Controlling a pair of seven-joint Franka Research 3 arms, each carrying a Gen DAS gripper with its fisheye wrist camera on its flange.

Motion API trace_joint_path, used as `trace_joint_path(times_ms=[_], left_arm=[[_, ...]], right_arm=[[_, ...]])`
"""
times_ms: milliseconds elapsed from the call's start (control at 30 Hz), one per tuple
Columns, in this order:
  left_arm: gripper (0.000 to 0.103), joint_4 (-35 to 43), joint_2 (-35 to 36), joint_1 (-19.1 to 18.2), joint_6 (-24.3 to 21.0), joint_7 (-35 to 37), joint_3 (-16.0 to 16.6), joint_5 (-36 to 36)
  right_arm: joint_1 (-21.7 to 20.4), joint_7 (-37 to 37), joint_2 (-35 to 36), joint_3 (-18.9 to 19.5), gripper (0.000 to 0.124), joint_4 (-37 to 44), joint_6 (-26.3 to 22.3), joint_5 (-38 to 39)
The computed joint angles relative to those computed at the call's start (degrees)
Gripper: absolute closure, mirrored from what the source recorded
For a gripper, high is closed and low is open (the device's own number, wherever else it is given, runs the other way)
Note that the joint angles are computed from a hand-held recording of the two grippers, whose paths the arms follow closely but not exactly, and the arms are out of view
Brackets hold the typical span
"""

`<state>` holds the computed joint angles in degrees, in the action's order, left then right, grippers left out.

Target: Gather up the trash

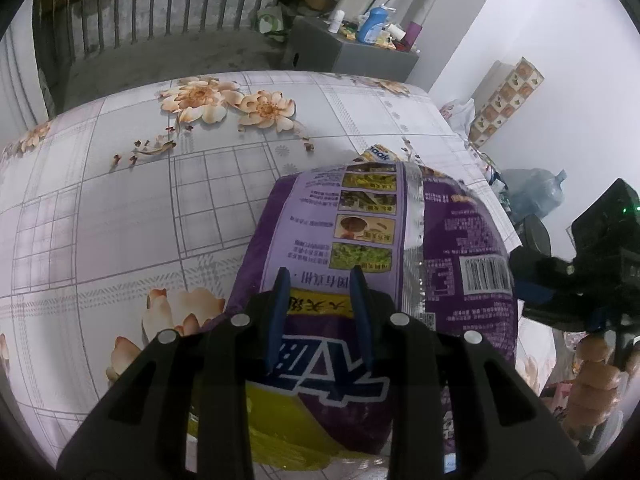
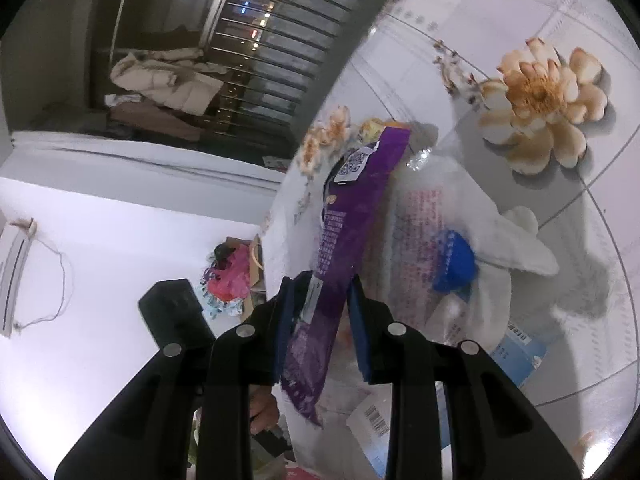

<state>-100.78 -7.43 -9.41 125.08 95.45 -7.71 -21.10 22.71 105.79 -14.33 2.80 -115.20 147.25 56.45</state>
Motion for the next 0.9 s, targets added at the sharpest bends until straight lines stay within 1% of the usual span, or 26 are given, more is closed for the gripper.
trace_joint_path(times_ms=[67, 133, 167, 267, 300, 400, 533, 767, 900], left_arm=[[0.075, 0.0, 0.0, 0.0, -0.1, -0.2, 0.0, 0.1], [0.075, 0.1, 0.0, 0.0, -0.1, -0.1, 0.0, 0.0], [0.075, 0.1, 0.0, 0.0, -0.2, -0.1, 0.0, -0.2], [0.075, -0.2, -0.5, 0.0, 0.5, 0.5, 0.3, -1.4], [0.075, -0.4, -0.8, 0.0, 0.9, 0.8, 0.4, -1.8], [0.075, -0.5, -1.5, 0.0, 2.0, 1.7, 0.8, -2.8], [0.075, 0.3, -2.1, 0.0, 2.9, 2.3, 1.2, -3.6], [0.075, 0.7, -4.4, -0.7, 7.0, 4.4, 2.2, -6.4], [0.075, 1.0, -5.0, -1.1, 7.9, 5.0, 2.6, -6.5]], right_arm=[[0.0, 0.6, 0.7, 0.5, 0.097, 0.5, 0.6, -0.9], [-0.2, 1.5, 1.2, 0.8, 0.102, 1.1, 0.8, -2.6], [-0.2, 1.9, 1.6, 1.0, 0.107, 1.5, 1.0, -3.1], [0.7, -0.4, 1.6, 0.5, 0.116, 1.0, 2.0, 0.6], [1.3, -2.6, 1.5, 0.0, 0.118, 0.8, 2.5, 3.6], [2.7, -10.2, 0.7, -1.1, 0.119, 0.1, 3.9, 12.9], [2.9, -15.9, 0.1, -1.2, 0.119, 0.2, 5.2, 18.7], [2.3, -19.3, -3.4, -1.3, 0.12, -1.2, 7.4, 20.4], [2.2, -20.2, -6.9, -2.1, 0.12, -3.2, 9.2, 20.6]])
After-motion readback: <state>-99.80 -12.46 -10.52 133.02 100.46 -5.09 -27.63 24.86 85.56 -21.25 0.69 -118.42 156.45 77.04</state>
